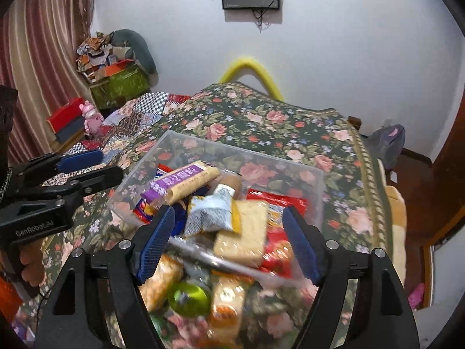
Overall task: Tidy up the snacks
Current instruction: 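Move left tool to orange snack bag while right tool grasps yellow-labelled bag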
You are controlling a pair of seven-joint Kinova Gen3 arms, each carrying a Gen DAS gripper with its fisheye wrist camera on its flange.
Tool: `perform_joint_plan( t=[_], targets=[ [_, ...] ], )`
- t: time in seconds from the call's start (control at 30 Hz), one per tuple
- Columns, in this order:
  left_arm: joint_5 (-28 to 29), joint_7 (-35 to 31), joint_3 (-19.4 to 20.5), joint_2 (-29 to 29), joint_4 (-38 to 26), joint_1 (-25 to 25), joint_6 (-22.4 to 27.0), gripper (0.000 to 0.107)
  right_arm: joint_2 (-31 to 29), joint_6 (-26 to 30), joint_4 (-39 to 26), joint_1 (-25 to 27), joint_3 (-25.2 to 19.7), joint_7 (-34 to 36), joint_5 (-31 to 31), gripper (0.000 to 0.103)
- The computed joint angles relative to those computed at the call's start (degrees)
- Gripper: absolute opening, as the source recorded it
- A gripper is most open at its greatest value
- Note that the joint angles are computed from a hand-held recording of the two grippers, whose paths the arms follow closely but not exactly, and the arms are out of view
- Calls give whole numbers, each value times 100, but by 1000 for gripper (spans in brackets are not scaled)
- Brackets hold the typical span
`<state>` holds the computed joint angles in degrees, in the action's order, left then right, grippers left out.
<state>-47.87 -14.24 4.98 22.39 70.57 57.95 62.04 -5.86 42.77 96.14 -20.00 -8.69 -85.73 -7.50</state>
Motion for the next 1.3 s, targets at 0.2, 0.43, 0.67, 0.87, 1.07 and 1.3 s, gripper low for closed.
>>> perform_joint_plan(
  t=[0.2, 0.43, 0.67, 0.87, 1.07, 1.3],
  targets=[
    [2, 191, 135, -163, 286, 175, 159, 62, -494, -17, 457, 161, 184, 27, -126, 75],
    [286, 451, 345, -221, 686, 150, 158, 62, -885, 99, 994, 320, 379, 66, -257, 75],
    [441, 707, 342, -59, 761, 123, -58, 62, -978, 257, 1462, 409, 513, 140, -438, 76],
    [694, 811, 210, 109, 779, 51, -355, 62, -891, 311, 1772, 405, 616, 325, -764, 76],
    [835, 671, 162, 243, 681, 27, -335, 63, -873, 291, 1935, 413, 592, 529, -937, 84],
    [1155, 650, 140, 263, 910, 12, -406, 63, -755, 223, 1961, 416, 638, 737, -1148, 91]
  ],
)
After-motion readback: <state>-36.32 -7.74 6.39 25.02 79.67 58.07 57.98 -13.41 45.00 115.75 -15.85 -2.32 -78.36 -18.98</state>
